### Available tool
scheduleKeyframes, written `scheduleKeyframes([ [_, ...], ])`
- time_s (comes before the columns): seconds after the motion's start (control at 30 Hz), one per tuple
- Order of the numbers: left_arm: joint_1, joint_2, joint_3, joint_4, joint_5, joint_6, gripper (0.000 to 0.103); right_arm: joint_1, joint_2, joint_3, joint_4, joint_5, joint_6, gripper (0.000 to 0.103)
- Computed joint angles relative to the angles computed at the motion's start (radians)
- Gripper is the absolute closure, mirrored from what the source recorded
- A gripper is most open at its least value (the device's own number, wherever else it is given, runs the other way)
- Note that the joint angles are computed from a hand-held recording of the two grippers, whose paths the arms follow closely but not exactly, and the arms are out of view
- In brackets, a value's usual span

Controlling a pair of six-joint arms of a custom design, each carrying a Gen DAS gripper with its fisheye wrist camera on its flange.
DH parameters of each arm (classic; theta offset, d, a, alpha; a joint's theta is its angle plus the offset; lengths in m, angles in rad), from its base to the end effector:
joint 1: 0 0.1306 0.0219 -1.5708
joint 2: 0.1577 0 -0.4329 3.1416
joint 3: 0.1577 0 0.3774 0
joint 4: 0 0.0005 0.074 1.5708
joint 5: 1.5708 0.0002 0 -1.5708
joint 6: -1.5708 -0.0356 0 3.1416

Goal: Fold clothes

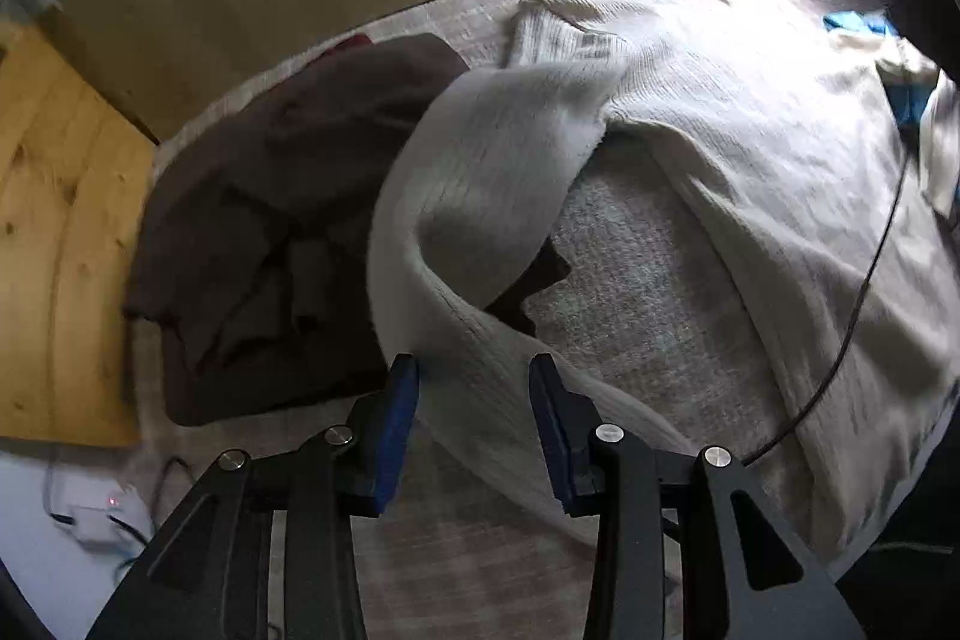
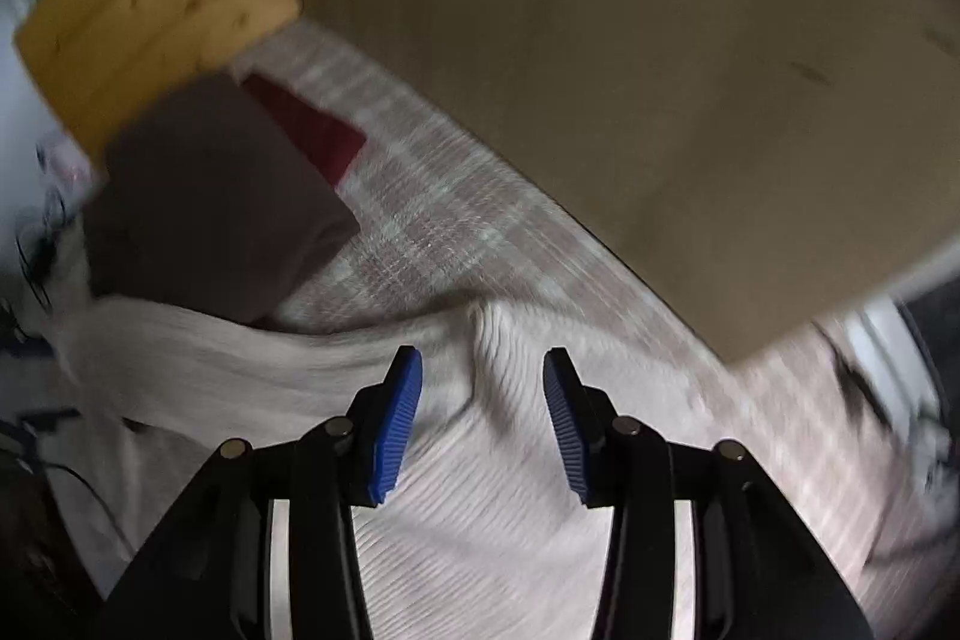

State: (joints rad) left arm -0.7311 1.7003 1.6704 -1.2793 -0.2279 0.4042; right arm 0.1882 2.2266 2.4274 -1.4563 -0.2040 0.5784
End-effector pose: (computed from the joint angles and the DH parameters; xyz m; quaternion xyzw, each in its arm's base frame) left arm 0.4142 -0.3614 0.4295 0.1457 0.9743 0.0254 0.1699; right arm 0.7256 0.1450 0.3997 -0.3822 0.9052 0.0684 0.1727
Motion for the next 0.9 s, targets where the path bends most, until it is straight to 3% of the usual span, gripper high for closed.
scheduleKeyframes([
  [0.13, 0.019, -0.008, -0.028, 0.049, 0.032, 0.04, 0.066, 0.008, 0.121, 0.169, -0.105, -0.007, 0.093, 0.056],
  [0.2, 0.026, -0.01, -0.036, 0.062, 0.039, 0.055, 0.066, 0.01, 0.135, 0.169, -0.104, 0.003, 0.132, 0.056],
  [0.3, 0.036, -0.012, -0.049, 0.079, 0.047, 0.072, 0.069, 0.007, 0.1, 0.069, -0.037, 0.007, 0.169, 0.056],
  [0.33, 0.037, -0.011, -0.051, 0.079, 0.044, 0.073, 0.075, 0.003, 0.091, 0.047, -0.027, -0.013, 0.172, 0.058],
  [0.37, 0.038, -0.011, -0.055, 0.08, 0.042, 0.073, 0.08, -0.001, 0.083, 0.027, -0.019, -0.033, 0.174, 0.072],
  [0.4, 0.039, -0.013, -0.058, 0.082, 0.039, 0.078, 0.085, -0.003, 0.067, -0.001, 0.0, -0.043, 0.176, 0.094],
  [0.53, 0.029, -0.031, -0.058, 0.067, -0.004, 0.101, 0.093, -0.007, -0.023, -0.137, 0.123, -0.064, 0.17, 0.096],
  [0.67, 0.022, -0.077, -0.059, 0.061, -0.037, 0.109, 0.095, -0.041, -0.096, -0.221, 0.299, -0.156, 0.042, 0.096],
  [0.73, 0.035, -0.078, -0.066, 0.06, -0.055, 0.099, 0.095, -0.038, -0.067, -0.185, 0.277, -0.145, 0.029, 0.096],
  [0.8, 0.057, -0.064, -0.075, 0.054, -0.05, 0.086, 0.095, -0.017, -0.044, -0.187, 0.28, -0.075, 0.041, 0.096],
  [0.87, 0.076, -0.051, -0.082, 0.048, -0.046, 0.078, 0.09, 0.0, -0.027, -0.197, 0.284, -0.013, 0.049, 0.095],
  [0.9, 0.079, -0.057, -0.087, 0.045, -0.048, 0.085, 0.083, 0.004, -0.031, -0.211, 0.295, 0.003, 0.045, 0.094],
])
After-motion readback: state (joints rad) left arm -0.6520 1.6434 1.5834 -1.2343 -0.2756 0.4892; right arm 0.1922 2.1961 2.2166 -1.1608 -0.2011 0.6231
